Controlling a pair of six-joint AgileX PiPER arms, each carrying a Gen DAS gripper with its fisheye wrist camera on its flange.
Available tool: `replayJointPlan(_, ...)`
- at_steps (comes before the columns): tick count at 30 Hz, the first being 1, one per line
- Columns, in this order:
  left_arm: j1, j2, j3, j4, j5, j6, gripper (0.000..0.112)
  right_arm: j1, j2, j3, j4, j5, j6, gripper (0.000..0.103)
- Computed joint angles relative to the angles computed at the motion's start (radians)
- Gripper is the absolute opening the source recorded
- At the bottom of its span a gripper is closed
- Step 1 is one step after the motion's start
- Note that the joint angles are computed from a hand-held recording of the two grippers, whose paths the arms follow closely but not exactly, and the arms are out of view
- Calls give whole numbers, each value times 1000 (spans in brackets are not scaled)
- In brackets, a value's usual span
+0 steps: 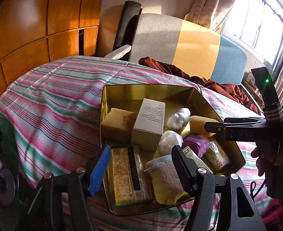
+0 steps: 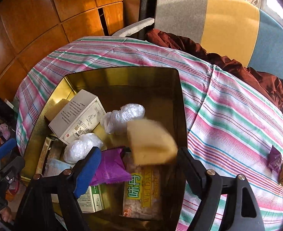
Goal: Organize objects
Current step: 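Carry the yellow sponge into the gold tin and open the right gripper, then grasp the yellow knitted pouch with right while left reaches to the purple packet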
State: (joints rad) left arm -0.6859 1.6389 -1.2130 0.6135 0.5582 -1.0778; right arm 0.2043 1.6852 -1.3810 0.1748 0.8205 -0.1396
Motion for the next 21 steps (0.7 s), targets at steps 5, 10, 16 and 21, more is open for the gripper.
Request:
replayJointPlan(5, -19, 14, -31, -7, 18, 28, 67, -83, -94, 91, 41, -14, -57, 83)
replayJointPlan(10, -44, 47, -89, -26, 45, 77, 67, -216, -171, 154, 52, -6, -107, 83)
replayJointPlan(16, -92, 102, -203, -50, 85, 156, 69, -397, -188, 162, 6, 9, -82, 83)
replayJointPlan(21, -133, 161, -322, -81, 115, 248, 71, -561, -164, 130, 42, 31, -105, 83)
